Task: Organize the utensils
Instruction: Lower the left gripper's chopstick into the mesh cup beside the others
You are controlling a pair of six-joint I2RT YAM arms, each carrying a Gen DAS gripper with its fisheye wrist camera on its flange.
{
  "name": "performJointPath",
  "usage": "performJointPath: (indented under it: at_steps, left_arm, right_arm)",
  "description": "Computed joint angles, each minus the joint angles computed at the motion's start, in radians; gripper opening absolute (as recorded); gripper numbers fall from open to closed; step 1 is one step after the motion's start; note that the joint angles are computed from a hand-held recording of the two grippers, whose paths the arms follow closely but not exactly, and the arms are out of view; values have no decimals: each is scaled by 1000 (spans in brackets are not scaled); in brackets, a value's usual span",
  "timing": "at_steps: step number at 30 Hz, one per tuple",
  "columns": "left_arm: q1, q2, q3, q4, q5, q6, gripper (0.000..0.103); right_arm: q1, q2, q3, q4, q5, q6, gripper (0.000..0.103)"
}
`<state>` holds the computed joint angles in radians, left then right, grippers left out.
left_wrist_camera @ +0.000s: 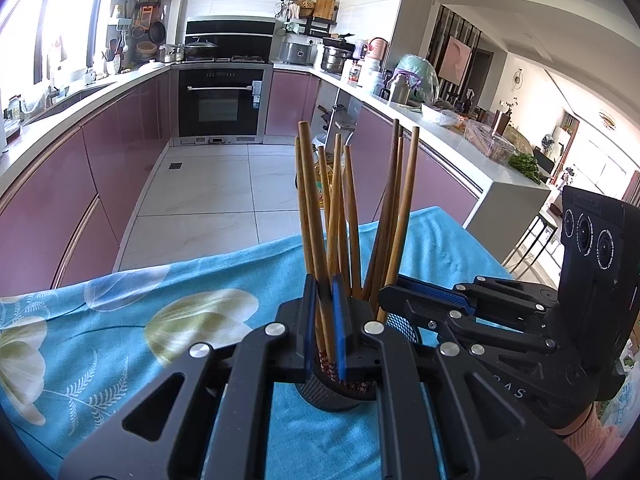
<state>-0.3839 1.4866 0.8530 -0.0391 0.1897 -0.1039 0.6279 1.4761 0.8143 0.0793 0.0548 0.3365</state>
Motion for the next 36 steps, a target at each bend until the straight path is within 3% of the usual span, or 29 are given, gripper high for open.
performJointPath:
  at_steps: [36]
  left_arm:
    - [-27, 41, 29, 9, -30, -15, 8]
  right_arm:
    - [-19, 6, 9, -9, -14, -8, 6]
